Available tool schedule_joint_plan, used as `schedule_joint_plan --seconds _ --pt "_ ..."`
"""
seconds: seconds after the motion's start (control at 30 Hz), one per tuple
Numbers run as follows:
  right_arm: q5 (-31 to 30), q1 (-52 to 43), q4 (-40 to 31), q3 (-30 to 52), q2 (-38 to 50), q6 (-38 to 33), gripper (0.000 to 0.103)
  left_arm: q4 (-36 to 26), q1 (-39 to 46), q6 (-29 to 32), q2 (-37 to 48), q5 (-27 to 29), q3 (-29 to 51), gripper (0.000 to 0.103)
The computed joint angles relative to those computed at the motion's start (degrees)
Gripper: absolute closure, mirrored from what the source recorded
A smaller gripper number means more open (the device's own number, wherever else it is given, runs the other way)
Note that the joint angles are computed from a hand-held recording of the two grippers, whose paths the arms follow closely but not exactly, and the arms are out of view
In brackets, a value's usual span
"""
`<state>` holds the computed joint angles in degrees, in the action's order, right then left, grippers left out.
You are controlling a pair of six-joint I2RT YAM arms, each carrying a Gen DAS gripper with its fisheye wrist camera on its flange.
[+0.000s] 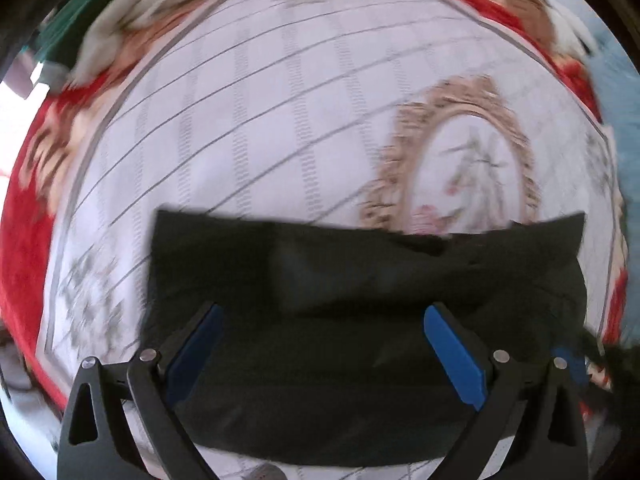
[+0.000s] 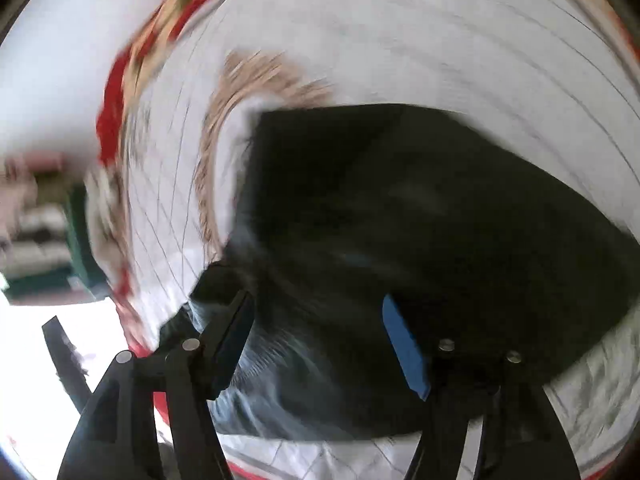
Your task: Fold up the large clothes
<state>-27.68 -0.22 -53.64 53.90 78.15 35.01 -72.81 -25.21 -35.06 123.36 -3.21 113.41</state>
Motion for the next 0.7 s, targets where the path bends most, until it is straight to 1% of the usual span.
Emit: schedule_joint_plan --seconds 0.03,0.07,0.1,0.13,0.17,0.23,0.27,0.33,0.37,0.4,0.43,0.47,0.5,0.53,0.6,0.67,0.7 --pt "0.11 -4.46 -2.58 -2.89 -4.61 -1.15 0.034 0.04 -0.63 1.04 1.88 -1.53 1.36 0.000" --pt "0.17 -8.66 -4.81 -5.27 -8.34 -3.00 0.034 -1.02 -1.36 1.77 5.54 -3.22 4.91 0.000" --pt "0.55 -15.57 -7.93 -6.84 -10.84 -7.57 0.034 -1.84 -1.56 1.65 8.37 -3.78 7.60 0.000" --pt "1.74 -21.28 -10.27 -9.33 -13.91 -11.25 0.034 -1.78 -1.24 1.52 10.37 -3.10 8.35 0.000" --pt "1.71 -27.34 -11.34 -12.23 -15.42 -15.71 0.034 -2.16 -0.61 1.43 12.34 -1.44 9.57 0.000" --pt "-0.38 -37.61 -10.92 -16.33 -14.93 -23.15 0.034 -1.16 0.02 0.48 12.46 0.04 8.31 0.000" --pt "-2.61 -41.40 -9.18 -18.63 -14.17 -25.90 0.034 -1.32 -0.08 0.47 11.99 -0.33 8.11 0.000" --pt "-8.51 -45.57 -1.91 -23.66 -9.70 -28.25 0.034 -1.99 -0.79 0.60 10.22 -1.85 7.42 0.001" --pt "-13.76 -47.07 3.03 -26.73 -7.06 -28.78 0.033 -2.11 -1.32 0.62 8.48 -2.20 6.39 0.001" --pt "-16.84 -47.14 6.86 -28.20 -5.35 -27.98 0.029 -2.24 -1.47 0.72 7.64 -2.05 6.12 0.001" --pt "-19.85 -46.11 12.23 -29.95 -4.23 -25.30 0.026 -1.90 -1.92 0.42 5.82 -1.78 4.62 0.001" --pt "-22.39 -45.43 16.35 -30.97 -3.24 -23.15 0.017 -1.32 -2.46 0.07 4.14 -1.60 2.98 0.001" --pt "-24.01 -44.72 19.35 -31.49 -2.62 -21.42 0.015 -0.99 -3.00 0.09 3.14 -1.69 1.80 0.001" --pt "-24.38 -42.54 22.94 -32.28 -2.74 -18.34 0.014 -0.88 -3.78 0.62 2.78 -2.04 0.73 0.001" --pt "-25.18 -40.17 27.59 -32.66 -1.78 -15.94 0.013 -0.09 -4.95 1.63 3.00 -1.90 -2.56 0.001" --pt "-26.90 -39.51 30.75 -32.56 0.30 -16.14 0.014 2.66 -4.65 1.20 3.37 0.34 -6.17 0.000" --pt "-27.41 -39.44 29.77 -32.06 1.18 -17.74 0.015 4.24 -4.20 0.67 2.78 1.14 -7.75 0.000"
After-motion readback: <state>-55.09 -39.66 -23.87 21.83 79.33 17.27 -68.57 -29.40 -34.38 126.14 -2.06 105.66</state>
